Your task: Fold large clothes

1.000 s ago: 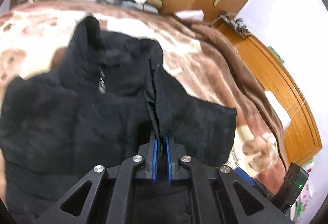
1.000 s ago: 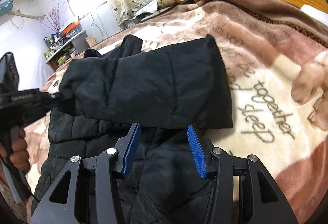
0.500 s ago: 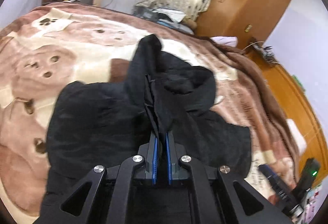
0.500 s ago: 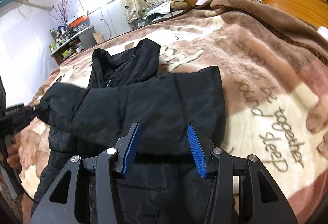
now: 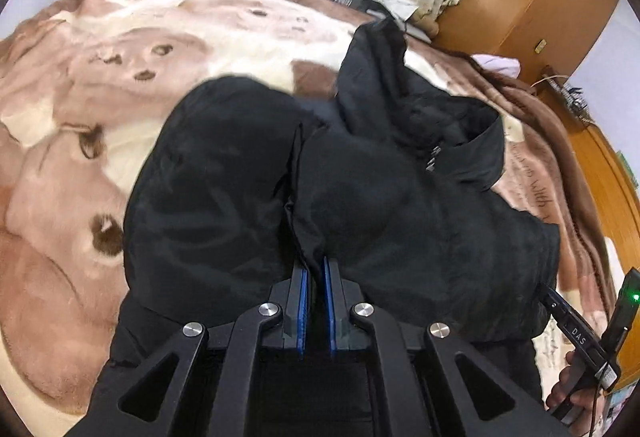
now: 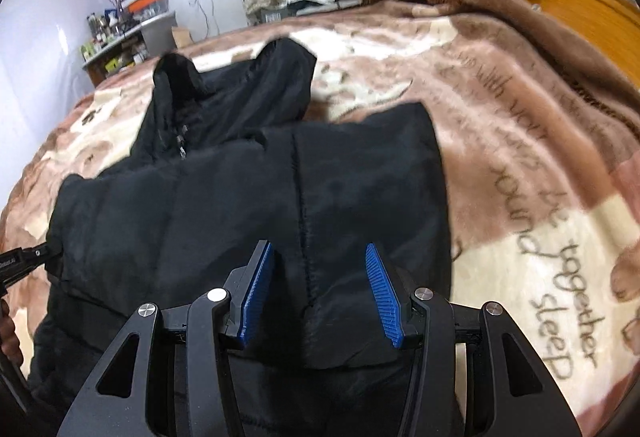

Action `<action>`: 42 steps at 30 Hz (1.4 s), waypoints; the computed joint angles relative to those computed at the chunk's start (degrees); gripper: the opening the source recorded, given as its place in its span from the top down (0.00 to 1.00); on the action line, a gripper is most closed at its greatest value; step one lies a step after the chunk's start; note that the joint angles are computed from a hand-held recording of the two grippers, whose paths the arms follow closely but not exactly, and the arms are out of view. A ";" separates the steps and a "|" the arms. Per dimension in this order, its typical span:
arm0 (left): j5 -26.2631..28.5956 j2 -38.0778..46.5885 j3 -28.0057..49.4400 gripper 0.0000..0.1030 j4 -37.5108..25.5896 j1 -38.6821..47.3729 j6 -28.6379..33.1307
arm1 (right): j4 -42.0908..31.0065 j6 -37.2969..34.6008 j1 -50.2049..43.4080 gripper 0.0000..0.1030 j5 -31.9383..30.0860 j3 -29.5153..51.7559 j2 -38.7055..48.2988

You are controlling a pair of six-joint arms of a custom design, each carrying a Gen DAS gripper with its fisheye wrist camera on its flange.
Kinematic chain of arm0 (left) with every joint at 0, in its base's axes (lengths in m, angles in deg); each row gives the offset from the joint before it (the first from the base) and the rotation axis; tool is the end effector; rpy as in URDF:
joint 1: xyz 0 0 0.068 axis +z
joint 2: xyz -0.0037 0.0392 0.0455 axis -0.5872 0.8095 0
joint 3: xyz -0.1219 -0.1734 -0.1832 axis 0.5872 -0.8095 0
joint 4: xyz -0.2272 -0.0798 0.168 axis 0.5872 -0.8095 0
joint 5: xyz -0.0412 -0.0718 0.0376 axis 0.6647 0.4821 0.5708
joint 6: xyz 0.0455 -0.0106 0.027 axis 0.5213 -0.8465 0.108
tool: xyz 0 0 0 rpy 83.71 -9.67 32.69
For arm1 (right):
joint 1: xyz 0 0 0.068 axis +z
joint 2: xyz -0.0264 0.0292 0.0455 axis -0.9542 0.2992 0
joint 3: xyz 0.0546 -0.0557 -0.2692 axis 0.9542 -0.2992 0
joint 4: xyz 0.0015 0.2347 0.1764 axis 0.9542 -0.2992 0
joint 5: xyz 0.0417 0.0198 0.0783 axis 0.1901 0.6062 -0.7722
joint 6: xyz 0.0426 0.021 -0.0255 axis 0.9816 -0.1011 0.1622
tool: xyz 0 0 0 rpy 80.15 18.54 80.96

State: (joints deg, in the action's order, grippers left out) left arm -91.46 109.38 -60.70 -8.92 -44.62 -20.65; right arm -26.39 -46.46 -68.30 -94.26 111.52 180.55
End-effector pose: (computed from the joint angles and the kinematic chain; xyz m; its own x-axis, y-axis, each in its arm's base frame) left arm 0.2320 -0.0297 0.1492 -0.5991 -0.6269 -0.4980 -0.5360 0.7761 -0.3322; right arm 0.3627 0.0390 0.1468 -0.7427 -0.2812 -0.6078 -0.4422 0.8875 0.1297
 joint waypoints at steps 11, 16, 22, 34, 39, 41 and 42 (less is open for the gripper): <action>2.34 3.02 0.57 0.87 0.91 1.37 1.83 | -1.03 -0.65 1.48 0.52 2.37 3.02 5.79; -2.61 -7.26 -0.22 0.54 -6.01 -0.28 0.99 | -0.38 0.62 -0.44 0.51 -3.24 0.70 -1.03; -6.36 -6.32 6.80 0.23 -7.56 -5.20 4.18 | 1.16 0.17 0.71 0.46 -3.83 0.22 -4.36; -3.49 18.21 14.55 0.20 -1.73 -3.18 8.51 | 5.15 -4.70 5.66 0.30 2.28 1.92 4.67; -1.55 21.21 13.73 0.15 0.67 -1.39 8.21 | 1.45 -3.48 5.52 0.28 1.78 5.90 9.04; -2.14 22.27 14.07 0.15 0.81 -1.61 9.02 | 2.13 -3.80 5.67 0.28 1.72 6.08 10.25; -2.46 22.74 14.04 0.14 1.15 -1.76 9.11 | 2.69 -4.01 5.92 0.28 2.23 5.84 10.52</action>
State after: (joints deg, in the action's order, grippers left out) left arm -93.92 132.12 -46.66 -7.77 -46.38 -11.54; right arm -23.70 -50.48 -62.38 -92.03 117.36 191.08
